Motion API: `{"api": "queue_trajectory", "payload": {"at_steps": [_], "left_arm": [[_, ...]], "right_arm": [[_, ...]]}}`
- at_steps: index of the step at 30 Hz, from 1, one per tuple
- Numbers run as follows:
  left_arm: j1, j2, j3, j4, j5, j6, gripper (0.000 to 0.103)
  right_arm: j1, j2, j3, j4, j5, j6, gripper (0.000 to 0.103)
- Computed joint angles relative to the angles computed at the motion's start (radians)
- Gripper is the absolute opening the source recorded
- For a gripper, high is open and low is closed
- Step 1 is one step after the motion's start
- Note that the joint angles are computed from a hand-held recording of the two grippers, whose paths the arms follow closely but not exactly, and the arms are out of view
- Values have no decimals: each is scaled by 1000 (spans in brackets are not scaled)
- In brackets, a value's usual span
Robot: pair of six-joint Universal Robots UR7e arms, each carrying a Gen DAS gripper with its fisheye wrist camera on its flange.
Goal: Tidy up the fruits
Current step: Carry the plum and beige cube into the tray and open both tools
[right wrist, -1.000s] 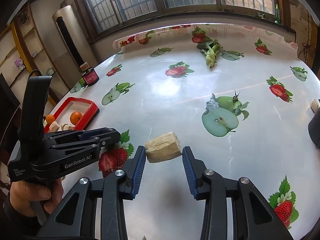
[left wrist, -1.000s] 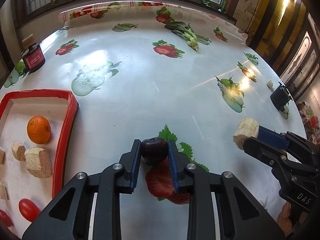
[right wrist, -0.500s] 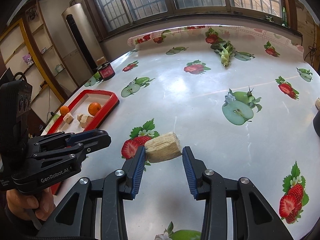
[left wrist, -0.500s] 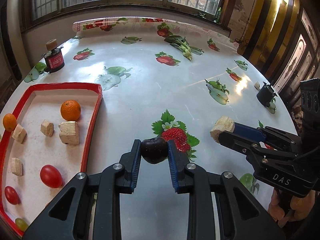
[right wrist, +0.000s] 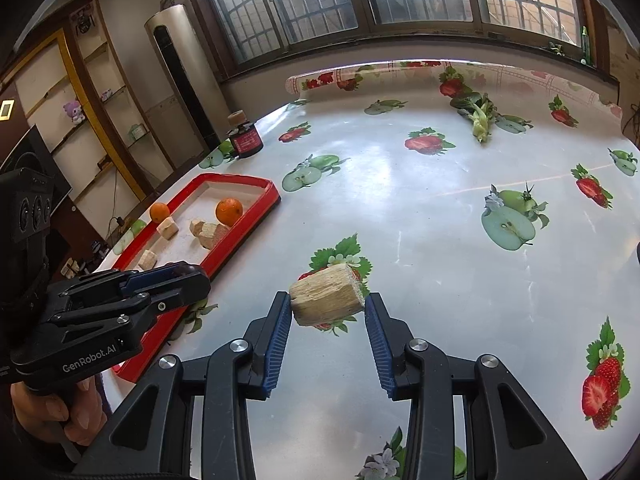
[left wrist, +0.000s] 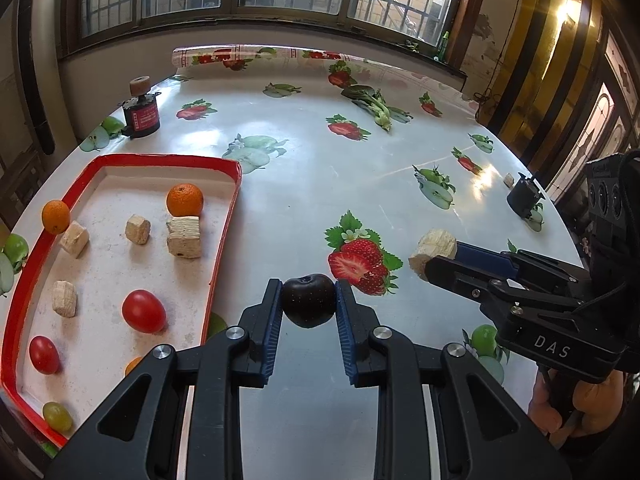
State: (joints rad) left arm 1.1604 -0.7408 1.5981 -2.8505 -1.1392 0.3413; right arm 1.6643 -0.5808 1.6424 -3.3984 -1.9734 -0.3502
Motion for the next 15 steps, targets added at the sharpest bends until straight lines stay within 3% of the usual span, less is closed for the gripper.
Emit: {"api": "queue_trajectory", "payload": {"at_steps": [15], "left_arm": [[7,-62,64,-36,11,4,23]], "right_arm": [[32,25,-13,16,17,-19,39]]}}
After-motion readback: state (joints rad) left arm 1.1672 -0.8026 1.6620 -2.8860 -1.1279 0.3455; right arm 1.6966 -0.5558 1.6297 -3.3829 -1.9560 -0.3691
